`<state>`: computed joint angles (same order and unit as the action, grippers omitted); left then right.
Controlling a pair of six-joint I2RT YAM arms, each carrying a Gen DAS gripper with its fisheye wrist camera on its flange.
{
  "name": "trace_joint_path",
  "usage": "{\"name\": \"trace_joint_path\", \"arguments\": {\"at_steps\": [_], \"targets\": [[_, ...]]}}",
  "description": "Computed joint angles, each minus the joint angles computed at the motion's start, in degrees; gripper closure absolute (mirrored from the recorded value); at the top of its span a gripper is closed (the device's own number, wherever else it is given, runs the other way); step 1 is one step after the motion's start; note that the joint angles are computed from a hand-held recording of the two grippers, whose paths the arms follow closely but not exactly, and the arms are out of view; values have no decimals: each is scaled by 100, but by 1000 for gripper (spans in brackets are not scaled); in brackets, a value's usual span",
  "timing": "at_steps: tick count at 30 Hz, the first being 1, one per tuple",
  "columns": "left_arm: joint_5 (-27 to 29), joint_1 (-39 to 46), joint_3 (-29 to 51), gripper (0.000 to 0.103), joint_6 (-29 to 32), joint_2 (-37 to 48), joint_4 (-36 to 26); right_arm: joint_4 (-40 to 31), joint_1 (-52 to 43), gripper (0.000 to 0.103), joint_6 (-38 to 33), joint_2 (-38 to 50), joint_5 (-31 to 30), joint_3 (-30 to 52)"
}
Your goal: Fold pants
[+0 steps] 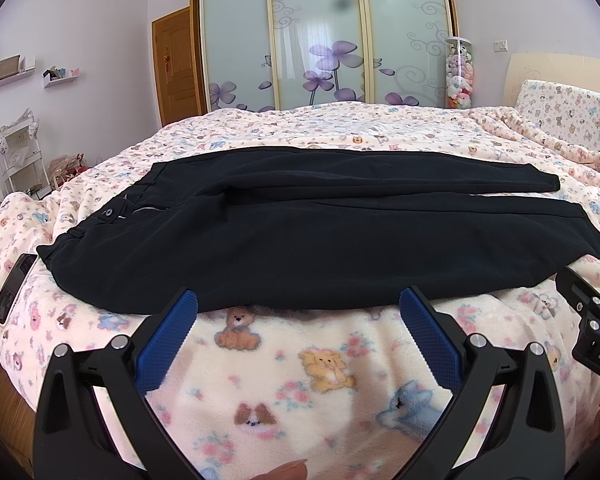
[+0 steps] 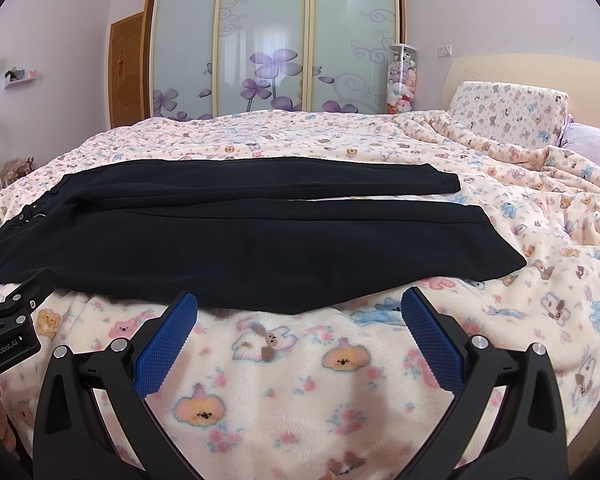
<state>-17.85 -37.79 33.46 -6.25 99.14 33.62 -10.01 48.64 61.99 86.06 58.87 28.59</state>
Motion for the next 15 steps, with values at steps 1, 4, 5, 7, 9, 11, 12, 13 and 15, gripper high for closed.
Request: {"name": "trace_joint_path", "arguments": {"at_steps": [1,4,5,7,9,11,12,13,15], "targets": [[1,0,3,2,-1,3,-3,3,-1,1,-2,-2,-6,-1],[1,0,3,2,-1,3,-3,-19,-2,1,-3,-2,-5,24],[1,0,3,2,-1,3,-3,-24,-5,1,-7,-4,-6,34],[-2,-2,2,2,1,0,-6,-32,-11,1,-20,-6,-16,55],[3,0,3,2,1,1,-4,-43,-19,1,-37,-5,-6,75],[3,0,3,2,1,1,-4,-80,-27,1,-33,-9,-21,104],[13,1,-4,2,8,-6,-3,-70,-28,1,-43,-16,-24,108],[14,0,-12,2,11,-13,0,100,-19,1,-29,15,-22,-31],[23,3,-11,2,9,-15,-5,243,-16,1,-21,63,7,-124]]}}
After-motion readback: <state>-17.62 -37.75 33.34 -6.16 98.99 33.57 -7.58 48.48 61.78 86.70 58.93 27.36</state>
